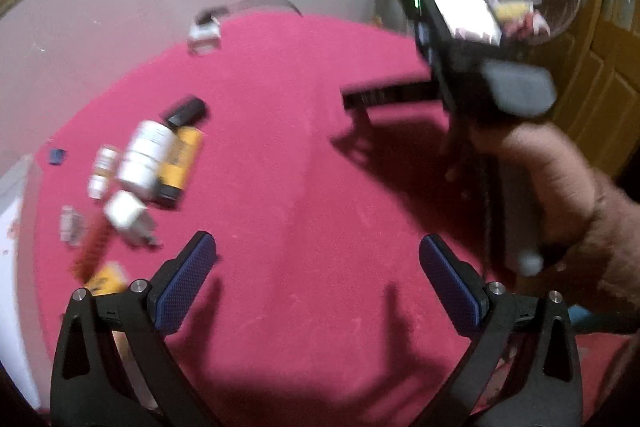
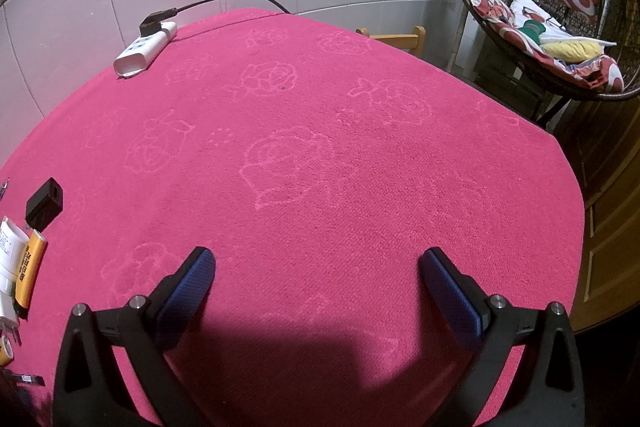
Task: Organize rigid objects
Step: 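Grasp the tan tape roll with the left gripper, then grasp the white pill bottle with the right gripper while the left gripper holds the tape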
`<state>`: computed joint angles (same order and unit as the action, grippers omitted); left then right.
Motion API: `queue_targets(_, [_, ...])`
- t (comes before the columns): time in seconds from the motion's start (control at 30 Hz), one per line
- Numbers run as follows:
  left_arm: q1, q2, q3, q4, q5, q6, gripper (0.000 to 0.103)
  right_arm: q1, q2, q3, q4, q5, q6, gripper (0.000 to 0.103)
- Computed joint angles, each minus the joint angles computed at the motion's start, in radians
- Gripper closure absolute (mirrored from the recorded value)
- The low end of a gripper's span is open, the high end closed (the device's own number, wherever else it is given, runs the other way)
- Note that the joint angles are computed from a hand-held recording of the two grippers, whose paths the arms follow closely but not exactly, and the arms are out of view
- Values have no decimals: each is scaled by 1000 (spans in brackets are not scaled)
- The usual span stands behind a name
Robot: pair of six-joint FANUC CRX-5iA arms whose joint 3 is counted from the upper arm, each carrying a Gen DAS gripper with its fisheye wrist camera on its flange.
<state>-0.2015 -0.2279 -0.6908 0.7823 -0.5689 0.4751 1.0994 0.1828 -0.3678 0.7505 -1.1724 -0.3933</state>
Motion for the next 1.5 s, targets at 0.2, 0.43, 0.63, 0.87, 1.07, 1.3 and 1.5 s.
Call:
queue_targets(0.2, [154,-164,-102,70,75,17,0,0,0,1,0,0,0,0])
queue_targets(0.43, [307,-153,-87,-97,42,176,0,0,0,0,0,0,0,0])
queue_targets(0.63, [271,-116,-68,-168,46,168,0,0,0,0,0,0,0,0])
queue_targets(0.87, [242,-84,-44,-250,39,208,15,-1,-4,-7,9,12,1,0])
queue_targets(1.07, [254,-81,-57,-203,9,159,51,13,-94,-148,294,205,-110,0])
queue_targets(1.3, [270,-112,-98,-108,23,107,56,-68,-95,-146,558,538,9,0])
queue_targets(1.5, [300,-157,-124,-61,16,81,56,-93,27,23,311,722,417,0])
